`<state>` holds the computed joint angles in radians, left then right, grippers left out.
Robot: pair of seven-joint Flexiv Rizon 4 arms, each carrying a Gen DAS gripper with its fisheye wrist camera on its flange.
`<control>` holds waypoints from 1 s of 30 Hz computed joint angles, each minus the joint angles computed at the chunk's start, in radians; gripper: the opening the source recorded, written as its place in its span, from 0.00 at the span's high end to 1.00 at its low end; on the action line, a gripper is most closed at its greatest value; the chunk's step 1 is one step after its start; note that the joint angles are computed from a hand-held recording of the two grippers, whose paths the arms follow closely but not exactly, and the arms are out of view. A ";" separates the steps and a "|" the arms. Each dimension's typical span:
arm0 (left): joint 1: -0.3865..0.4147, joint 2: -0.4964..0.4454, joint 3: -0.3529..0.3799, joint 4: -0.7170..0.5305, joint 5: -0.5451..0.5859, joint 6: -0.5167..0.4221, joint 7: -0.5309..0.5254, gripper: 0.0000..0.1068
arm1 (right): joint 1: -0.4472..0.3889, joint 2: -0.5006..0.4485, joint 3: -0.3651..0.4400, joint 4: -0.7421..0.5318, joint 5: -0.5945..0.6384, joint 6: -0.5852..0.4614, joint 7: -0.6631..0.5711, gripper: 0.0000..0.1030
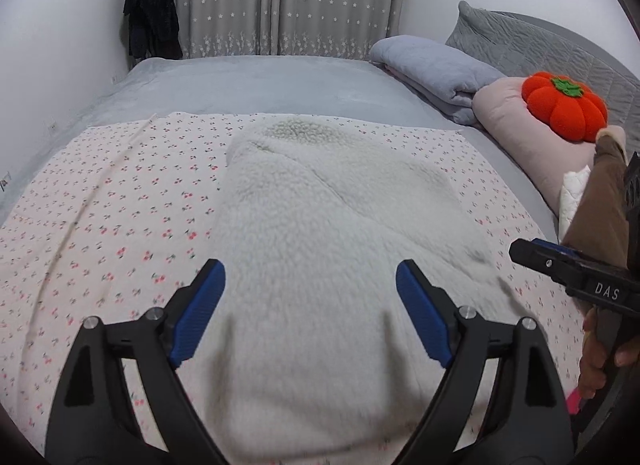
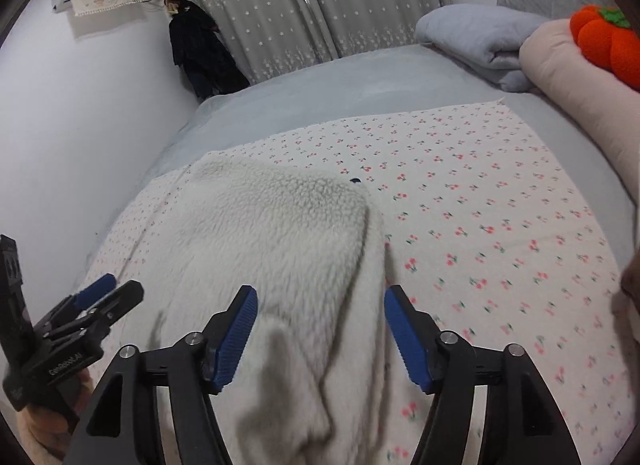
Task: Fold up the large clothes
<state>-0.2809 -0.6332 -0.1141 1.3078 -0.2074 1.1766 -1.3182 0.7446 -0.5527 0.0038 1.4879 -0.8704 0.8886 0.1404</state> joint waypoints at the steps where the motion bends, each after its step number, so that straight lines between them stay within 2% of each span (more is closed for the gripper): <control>1: 0.003 0.031 -0.004 0.045 -0.002 0.012 0.001 0.16 | 0.011 0.012 -0.002 0.013 -0.009 -0.013 0.015 0.29; 4: 0.007 0.097 -0.006 0.138 -0.010 0.035 -0.006 0.12 | 0.037 0.043 0.008 0.043 -0.038 -0.065 0.054 0.26; 7: -0.012 0.145 0.023 0.194 0.015 0.038 -0.043 0.11 | 0.050 0.055 0.027 0.048 -0.050 -0.113 0.071 0.24; 11: -0.031 0.185 0.060 0.235 0.057 0.020 -0.119 0.05 | 0.069 0.074 0.043 0.064 -0.088 -0.151 0.116 0.21; 15: -0.051 0.214 0.096 0.262 0.122 -0.009 -0.201 0.05 | 0.083 0.080 0.062 0.068 -0.105 -0.187 0.154 0.19; 19: -0.059 0.242 0.113 0.285 0.186 -0.045 -0.270 0.04 | 0.115 0.062 0.079 0.029 -0.084 -0.278 0.135 0.18; 23: -0.043 0.275 0.097 0.327 0.199 -0.068 -0.297 0.04 | 0.168 0.028 0.094 -0.046 -0.019 -0.451 0.101 0.16; 30: -0.044 0.305 0.105 0.352 0.277 -0.096 -0.350 0.04 | 0.211 -0.018 0.103 -0.138 0.056 -0.567 0.003 0.14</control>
